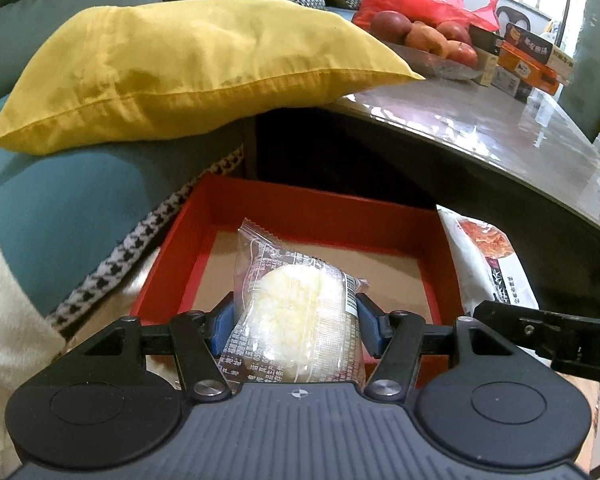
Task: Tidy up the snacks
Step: 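Carry the white bag with the right tool into the red box while the left tool drops the bun there, then move both open tools back over the remaining snacks on the table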
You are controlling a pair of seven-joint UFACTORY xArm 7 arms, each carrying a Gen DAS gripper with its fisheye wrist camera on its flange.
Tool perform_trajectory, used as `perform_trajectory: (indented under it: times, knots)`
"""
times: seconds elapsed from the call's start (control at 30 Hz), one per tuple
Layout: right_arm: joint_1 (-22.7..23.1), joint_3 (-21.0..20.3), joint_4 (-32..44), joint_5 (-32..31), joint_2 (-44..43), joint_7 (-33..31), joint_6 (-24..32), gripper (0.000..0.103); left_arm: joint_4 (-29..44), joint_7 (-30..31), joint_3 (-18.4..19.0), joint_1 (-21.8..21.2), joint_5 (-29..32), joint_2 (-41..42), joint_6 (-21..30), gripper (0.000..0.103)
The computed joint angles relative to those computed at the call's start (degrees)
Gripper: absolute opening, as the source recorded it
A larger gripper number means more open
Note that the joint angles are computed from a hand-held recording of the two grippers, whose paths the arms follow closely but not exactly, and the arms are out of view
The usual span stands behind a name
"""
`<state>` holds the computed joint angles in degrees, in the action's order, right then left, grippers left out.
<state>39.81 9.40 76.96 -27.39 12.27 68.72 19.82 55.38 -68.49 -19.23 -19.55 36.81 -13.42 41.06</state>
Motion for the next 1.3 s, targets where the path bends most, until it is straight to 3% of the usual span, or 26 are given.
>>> perform_trajectory:
  times: [0.53,0.6,0.67,0.77,0.97,1.1,1.3]
  knots:
    - [1.0,-2.9,14.1,4.5,12.7,-9.9,5.9,0.045,6.2,-1.1,4.6,-0.9,5.4,9.5,1.2,0.068]
    - [0.8,-2.7,15.5,6.1,14.2,-11.6,6.5,0.046,6.4,-1.2,5.1,-1.3,5.8,10.1,1.4,0.070]
    - [0.8,-2.7,16.8,7.5,15.5,-13.2,7.1,0.047,6.6,-1.8,5.5,-1.6,6.4,10.3,2.0,0.079]
    - [1.5,-3.5,17.9,8.2,16.3,-13.9,8.5,0.047,6.5,-1.8,5.8,-2.0,6.6,10.3,2.5,0.081]
    - [3.4,-5.6,15.7,5.3,14.2,-12.2,8.3,0.050,4.4,-1.1,6.0,-1.7,4.5,7.5,1.7,0.085]
    - [3.3,-4.7,13.4,4.4,11.9,-11.8,8.7,0.051,2.0,-0.1,4.9,-1.1,3.5,3.8,2.0,0.087]
    - [3.5,-3.2,8.4,2.3,7.3,-9.9,8.3,0.052,-3.9,3.4,3.3,-0.1,-3.2,-3.4,2.3,0.091]
